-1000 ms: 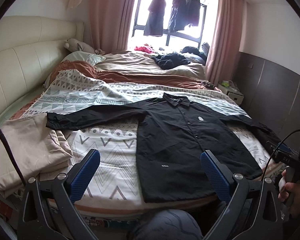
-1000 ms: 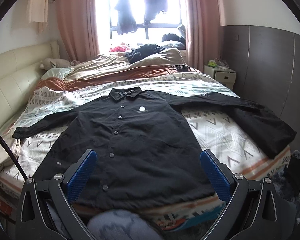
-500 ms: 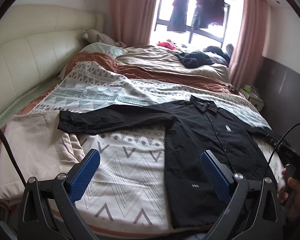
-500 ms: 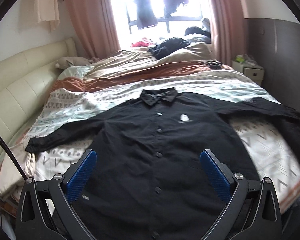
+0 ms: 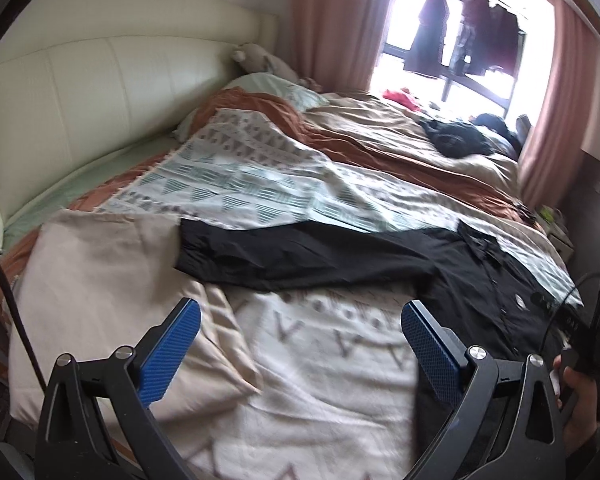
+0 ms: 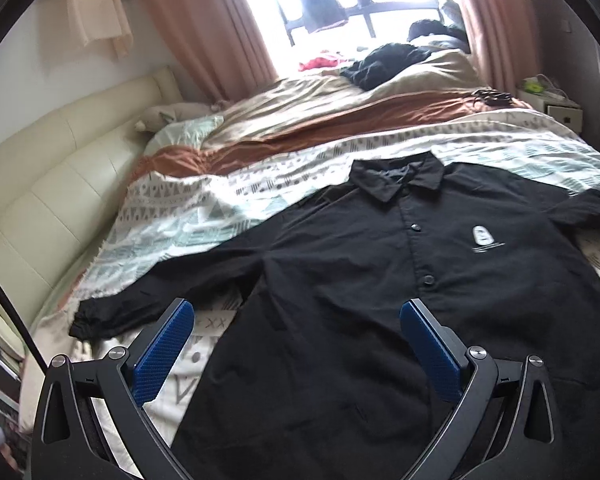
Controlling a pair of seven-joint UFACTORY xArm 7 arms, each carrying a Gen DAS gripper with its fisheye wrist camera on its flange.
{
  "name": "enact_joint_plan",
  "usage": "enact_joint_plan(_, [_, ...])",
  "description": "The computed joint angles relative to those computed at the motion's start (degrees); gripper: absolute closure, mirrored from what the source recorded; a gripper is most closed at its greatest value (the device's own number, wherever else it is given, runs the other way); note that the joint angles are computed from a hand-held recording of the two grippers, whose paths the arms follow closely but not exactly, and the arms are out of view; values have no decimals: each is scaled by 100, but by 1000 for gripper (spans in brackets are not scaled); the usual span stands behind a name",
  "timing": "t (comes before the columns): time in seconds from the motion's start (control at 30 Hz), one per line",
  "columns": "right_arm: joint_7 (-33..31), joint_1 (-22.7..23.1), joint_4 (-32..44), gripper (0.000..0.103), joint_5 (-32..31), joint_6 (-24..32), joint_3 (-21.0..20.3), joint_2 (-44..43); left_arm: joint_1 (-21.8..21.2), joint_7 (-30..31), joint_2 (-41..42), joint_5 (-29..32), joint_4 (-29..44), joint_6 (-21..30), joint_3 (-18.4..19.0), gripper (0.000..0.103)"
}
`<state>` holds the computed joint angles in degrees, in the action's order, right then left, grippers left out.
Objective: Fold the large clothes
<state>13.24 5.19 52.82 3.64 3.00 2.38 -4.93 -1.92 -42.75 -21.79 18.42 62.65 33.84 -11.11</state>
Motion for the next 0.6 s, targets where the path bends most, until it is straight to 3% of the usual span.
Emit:
enact_joint_plan(0.1, [-774, 127, 343, 0, 799, 260, -168, 362, 110, 71, 123, -4, 52, -19, 162, 1])
enact_joint_plan(0.23, [-1489, -57, 835, 7, 1574, 644, -77, 715, 236, 111, 398, -115, 184, -20, 383, 10])
enact_joint_plan(0.3, [-1502, -134, 1045, 9, 1665, 791, -29, 800, 247, 187, 619, -288, 308, -9, 525, 15])
enact_joint_plan(0.47, [-1422, -253, 1893, 33, 1665, 1226, 111, 1395, 253, 360, 1174, -704, 666, 159, 792, 18])
enact_joint_plan(0.53, [-1469, -315, 2223, 41, 1667, 1392, 195, 1660, 275, 344, 1453, -824, 858, 342, 879, 26])
enact_joint_plan(0.6, [-1473, -337, 2580, 44, 1617, 1509, 245, 1961, 275, 417, 1704, -1060, 971, 367, 985, 26])
